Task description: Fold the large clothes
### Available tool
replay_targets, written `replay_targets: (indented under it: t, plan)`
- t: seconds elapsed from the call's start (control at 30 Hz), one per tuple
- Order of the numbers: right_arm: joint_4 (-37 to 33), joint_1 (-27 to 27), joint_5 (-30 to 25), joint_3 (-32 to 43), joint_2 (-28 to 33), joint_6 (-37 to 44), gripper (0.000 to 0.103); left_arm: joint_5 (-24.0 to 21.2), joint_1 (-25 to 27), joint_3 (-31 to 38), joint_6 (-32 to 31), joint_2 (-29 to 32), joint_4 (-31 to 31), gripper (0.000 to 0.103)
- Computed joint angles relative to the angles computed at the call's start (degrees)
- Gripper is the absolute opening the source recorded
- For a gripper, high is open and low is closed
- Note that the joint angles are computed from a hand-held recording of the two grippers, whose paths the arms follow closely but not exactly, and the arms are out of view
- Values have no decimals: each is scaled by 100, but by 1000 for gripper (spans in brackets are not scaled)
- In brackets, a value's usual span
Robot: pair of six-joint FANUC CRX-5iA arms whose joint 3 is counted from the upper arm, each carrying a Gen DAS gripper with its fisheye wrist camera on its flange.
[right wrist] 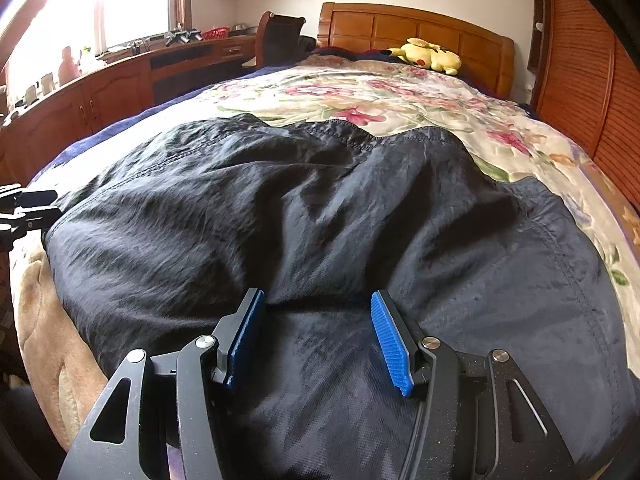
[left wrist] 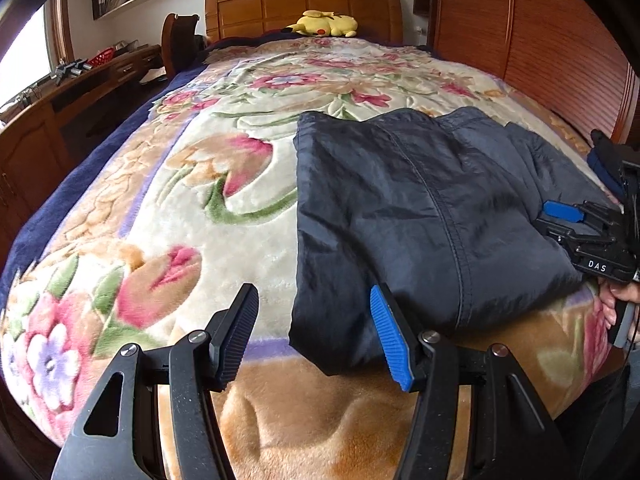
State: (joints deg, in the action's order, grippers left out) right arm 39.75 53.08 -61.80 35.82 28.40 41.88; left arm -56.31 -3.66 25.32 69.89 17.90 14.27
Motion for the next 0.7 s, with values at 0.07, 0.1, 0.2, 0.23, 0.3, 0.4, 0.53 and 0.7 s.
replay_targets:
  t: [0.07, 0.1, 0.2, 0.23, 0.3, 0.4, 0.53, 0.7]
  plan:
    - [21, 2, 99, -164, -108, -120, 57, 164, 76, -249, -105, -76, 275, 60]
    - [29, 12, 103, -209, -146, -195, 57, 225, 98, -339, -118, -101, 369, 60]
    - [234, 105, 93, -403, -268, -433, 57, 365, 167, -593, -196, -176, 655, 59]
    - [326, 144, 161, -552, -358, -505, 57, 401, 178, -650, -253, -195, 720, 58]
    - [497, 211, 311, -825, -523, -636, 57, 436, 202, -738, -337, -218, 860, 55]
    - [642, 245, 666, -1236, -760, -811, 57, 453, 230, -833, -487, -221, 1100, 48]
    - [398, 194, 799, -1381, -871, -720, 57, 444, 211, -895, -607, -194, 1296, 30]
    - [232, 163, 685, -1153, -768, -546, 57, 513, 108, -731, -411, -216, 1006, 8]
